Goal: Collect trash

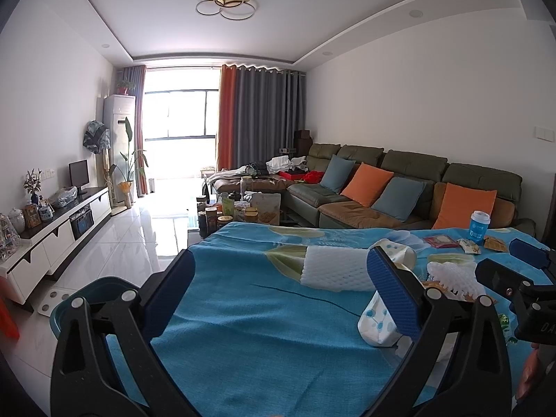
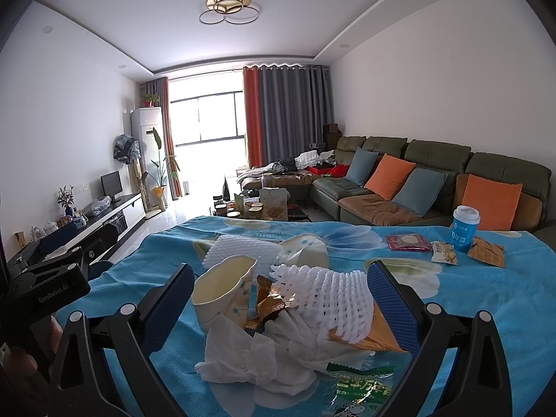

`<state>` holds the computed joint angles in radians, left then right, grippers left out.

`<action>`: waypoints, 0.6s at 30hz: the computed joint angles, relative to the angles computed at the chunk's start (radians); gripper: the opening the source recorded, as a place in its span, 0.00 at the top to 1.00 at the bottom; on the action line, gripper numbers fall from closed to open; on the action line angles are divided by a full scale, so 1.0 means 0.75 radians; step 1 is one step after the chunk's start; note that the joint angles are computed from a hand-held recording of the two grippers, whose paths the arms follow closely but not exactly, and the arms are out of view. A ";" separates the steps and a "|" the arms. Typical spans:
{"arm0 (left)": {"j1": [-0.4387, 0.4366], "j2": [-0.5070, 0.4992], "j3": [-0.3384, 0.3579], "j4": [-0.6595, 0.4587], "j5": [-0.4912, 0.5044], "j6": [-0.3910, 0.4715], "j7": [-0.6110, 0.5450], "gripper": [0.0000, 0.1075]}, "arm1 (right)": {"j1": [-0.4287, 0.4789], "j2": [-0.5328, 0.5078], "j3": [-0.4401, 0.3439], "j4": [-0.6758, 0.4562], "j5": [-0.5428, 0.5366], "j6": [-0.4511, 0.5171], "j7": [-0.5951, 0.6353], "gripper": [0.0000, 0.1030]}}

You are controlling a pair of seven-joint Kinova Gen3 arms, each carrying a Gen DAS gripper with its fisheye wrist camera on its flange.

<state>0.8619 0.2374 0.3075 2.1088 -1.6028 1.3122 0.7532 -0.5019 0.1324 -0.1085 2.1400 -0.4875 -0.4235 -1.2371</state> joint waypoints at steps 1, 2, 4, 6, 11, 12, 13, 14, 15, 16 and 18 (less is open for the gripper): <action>0.000 0.000 0.000 -0.001 0.000 0.000 0.000 0.09 | 0.001 0.000 -0.001 0.000 0.002 0.000 -0.002 0.07; 0.000 0.000 0.000 -0.001 0.000 0.000 0.000 0.09 | 0.001 0.000 -0.001 0.000 0.002 0.000 -0.002 0.07; 0.000 0.000 0.000 -0.001 0.001 0.000 -0.002 0.09 | 0.001 0.000 -0.001 0.000 0.002 -0.001 -0.004 0.07; 0.000 0.000 0.000 -0.001 0.001 -0.001 -0.001 0.09 | 0.002 0.000 -0.001 -0.002 0.004 0.003 -0.004 0.07; 0.001 0.000 0.000 -0.001 0.001 0.001 -0.001 0.09 | 0.001 0.001 -0.001 0.001 0.005 0.000 -0.006 0.07; 0.001 0.000 0.000 -0.001 0.001 0.001 -0.001 0.09 | -0.001 0.001 0.000 0.000 0.000 0.001 -0.002 0.07; 0.000 0.000 0.000 -0.002 0.001 -0.001 -0.003 0.09 | -0.001 0.000 0.000 0.001 -0.001 0.000 -0.002 0.07; 0.000 0.000 0.000 -0.003 0.002 -0.001 -0.004 0.09 | 0.002 0.001 -0.002 0.001 0.007 -0.001 -0.009 0.07; 0.001 0.000 0.000 0.001 0.000 0.000 0.001 0.09 | 0.002 0.001 -0.001 0.000 0.005 0.001 -0.008 0.07; 0.000 0.000 0.000 -0.001 0.001 0.000 -0.001 0.09 | 0.002 0.001 -0.001 0.000 0.005 0.001 -0.008 0.07; 0.000 0.001 0.000 -0.001 0.003 -0.002 -0.001 0.09 | 0.001 0.000 0.000 0.000 0.004 0.003 -0.008 0.07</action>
<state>0.8622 0.2381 0.3077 2.1085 -1.6009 1.3110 0.7523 -0.5008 0.1327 -0.1087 2.1396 -0.4846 -0.4213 -1.2427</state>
